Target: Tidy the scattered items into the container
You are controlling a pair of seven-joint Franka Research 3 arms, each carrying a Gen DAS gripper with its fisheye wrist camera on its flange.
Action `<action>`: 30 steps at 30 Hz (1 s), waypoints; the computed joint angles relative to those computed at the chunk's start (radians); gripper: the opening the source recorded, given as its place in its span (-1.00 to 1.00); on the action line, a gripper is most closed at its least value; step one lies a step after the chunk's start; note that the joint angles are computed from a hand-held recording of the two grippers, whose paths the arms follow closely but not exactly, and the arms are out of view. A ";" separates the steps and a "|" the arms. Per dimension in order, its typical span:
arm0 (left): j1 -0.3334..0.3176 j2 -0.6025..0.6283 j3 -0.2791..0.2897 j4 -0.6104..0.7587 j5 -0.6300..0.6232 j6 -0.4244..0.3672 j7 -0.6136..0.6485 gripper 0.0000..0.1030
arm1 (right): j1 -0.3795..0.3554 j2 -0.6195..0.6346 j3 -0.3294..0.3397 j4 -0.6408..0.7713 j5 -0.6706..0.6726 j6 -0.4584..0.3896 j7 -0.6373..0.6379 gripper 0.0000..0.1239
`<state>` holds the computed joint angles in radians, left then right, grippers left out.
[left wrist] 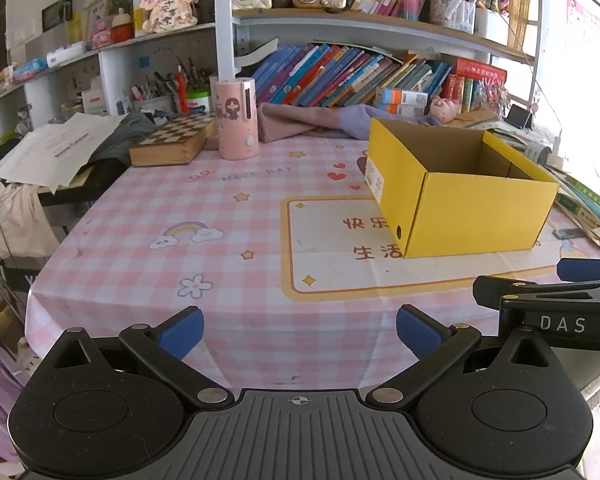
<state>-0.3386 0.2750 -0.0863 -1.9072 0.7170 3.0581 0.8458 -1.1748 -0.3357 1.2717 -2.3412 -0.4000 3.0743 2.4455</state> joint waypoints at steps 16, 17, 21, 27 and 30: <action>0.004 0.009 -0.011 0.006 -0.040 -0.015 0.026 1.00 | -0.001 0.018 -0.003 0.009 -0.035 -0.014 0.022 0.55; 0.005 0.010 -0.013 0.007 -0.042 -0.018 0.029 1.00 | -0.007 0.019 0.003 0.011 -0.040 -0.016 0.025 0.55; 0.015 0.015 -0.028 0.011 -0.066 -0.031 0.052 1.00 | -0.014 0.022 0.009 0.016 -0.051 -0.027 0.035 0.55; 0.010 0.019 -0.023 0.013 -0.070 -0.026 0.059 1.00 | -0.011 0.036 0.001 0.020 -0.077 -0.036 0.052 0.55; 0.010 0.022 -0.023 0.016 -0.077 -0.027 0.064 1.00 | -0.008 0.044 -0.003 0.024 -0.099 -0.041 0.067 0.55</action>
<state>-0.3285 0.2973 -0.1094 -1.8910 0.6405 3.0313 0.9099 -1.1830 -0.2914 1.2687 -2.3171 -0.4987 3.0331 2.5126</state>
